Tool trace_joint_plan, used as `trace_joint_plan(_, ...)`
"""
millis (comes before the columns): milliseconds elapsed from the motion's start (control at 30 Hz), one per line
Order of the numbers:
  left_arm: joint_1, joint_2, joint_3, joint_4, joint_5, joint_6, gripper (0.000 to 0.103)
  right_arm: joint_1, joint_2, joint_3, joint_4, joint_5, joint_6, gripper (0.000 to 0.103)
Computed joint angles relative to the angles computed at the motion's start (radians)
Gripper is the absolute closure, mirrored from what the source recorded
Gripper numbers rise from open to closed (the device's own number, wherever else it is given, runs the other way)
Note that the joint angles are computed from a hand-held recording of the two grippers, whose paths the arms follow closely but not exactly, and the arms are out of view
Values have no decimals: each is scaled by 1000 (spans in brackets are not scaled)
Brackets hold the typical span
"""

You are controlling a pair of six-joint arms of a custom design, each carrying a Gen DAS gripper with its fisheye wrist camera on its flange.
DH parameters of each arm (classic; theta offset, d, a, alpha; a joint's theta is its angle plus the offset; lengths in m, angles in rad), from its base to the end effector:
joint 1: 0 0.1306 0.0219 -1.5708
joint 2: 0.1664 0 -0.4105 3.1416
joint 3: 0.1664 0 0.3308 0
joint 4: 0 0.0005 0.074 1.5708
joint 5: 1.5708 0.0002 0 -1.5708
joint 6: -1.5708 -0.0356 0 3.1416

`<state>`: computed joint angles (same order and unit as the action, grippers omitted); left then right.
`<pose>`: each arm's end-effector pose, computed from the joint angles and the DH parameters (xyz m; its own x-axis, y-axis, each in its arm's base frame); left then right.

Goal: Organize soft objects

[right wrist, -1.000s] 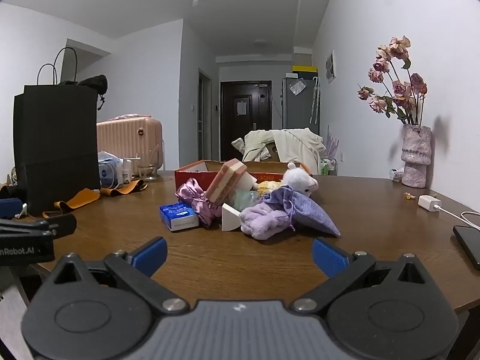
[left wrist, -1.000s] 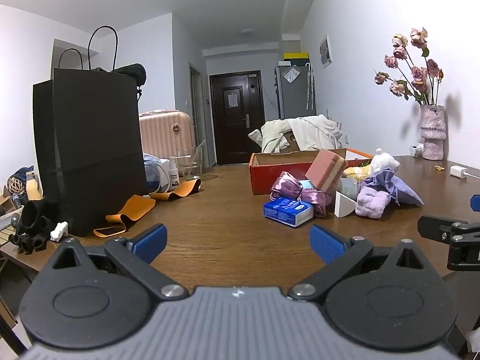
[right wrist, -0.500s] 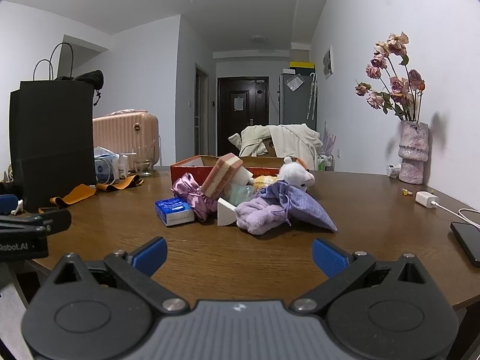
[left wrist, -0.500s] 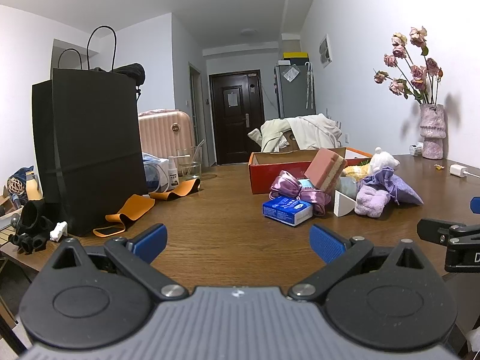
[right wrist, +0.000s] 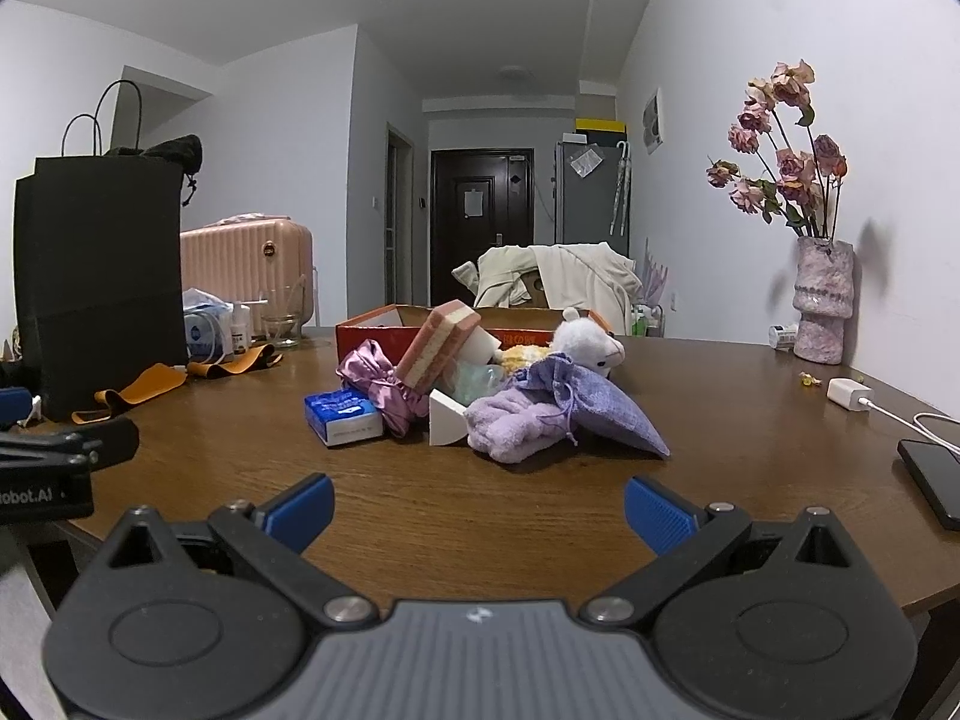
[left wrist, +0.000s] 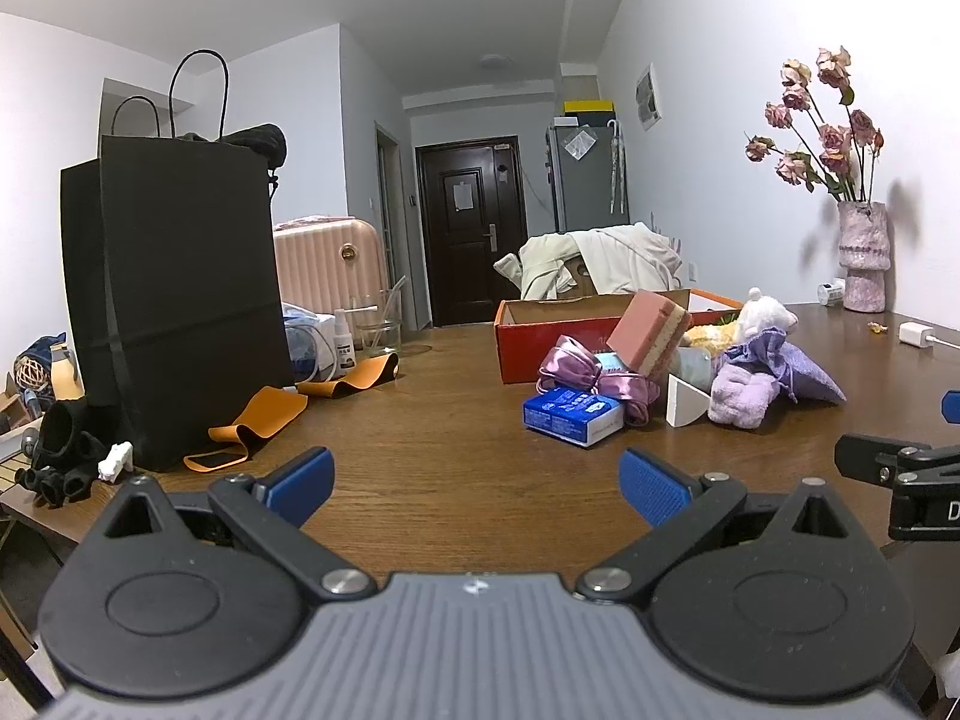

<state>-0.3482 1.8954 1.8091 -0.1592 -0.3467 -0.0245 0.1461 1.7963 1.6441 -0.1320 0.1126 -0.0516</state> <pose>0.6142 -0.2106 0.4378 -0.2281 0.1073 -0.9677 0.0167 0.9942 0.1063 0.6047 0.0844 0.4290 -0.2790 0.0108 -0.9602 -0.0236 0.9996 0.0180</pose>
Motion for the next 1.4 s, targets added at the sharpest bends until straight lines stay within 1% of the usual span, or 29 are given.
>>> trace_joint_plan(433, 0, 6, 4, -6, -2, -1, 0, 2, 4, 7, -11, 6, 3, 0)
trace_joint_plan(900, 0, 27, 41, -56, -6, 4, 0, -1, 16, 19, -19, 0, -3, 0)
trace_joint_plan(1400, 0, 35, 58, -72, -11, 10, 0, 0, 29, 41, -32, -1, -2, 0)
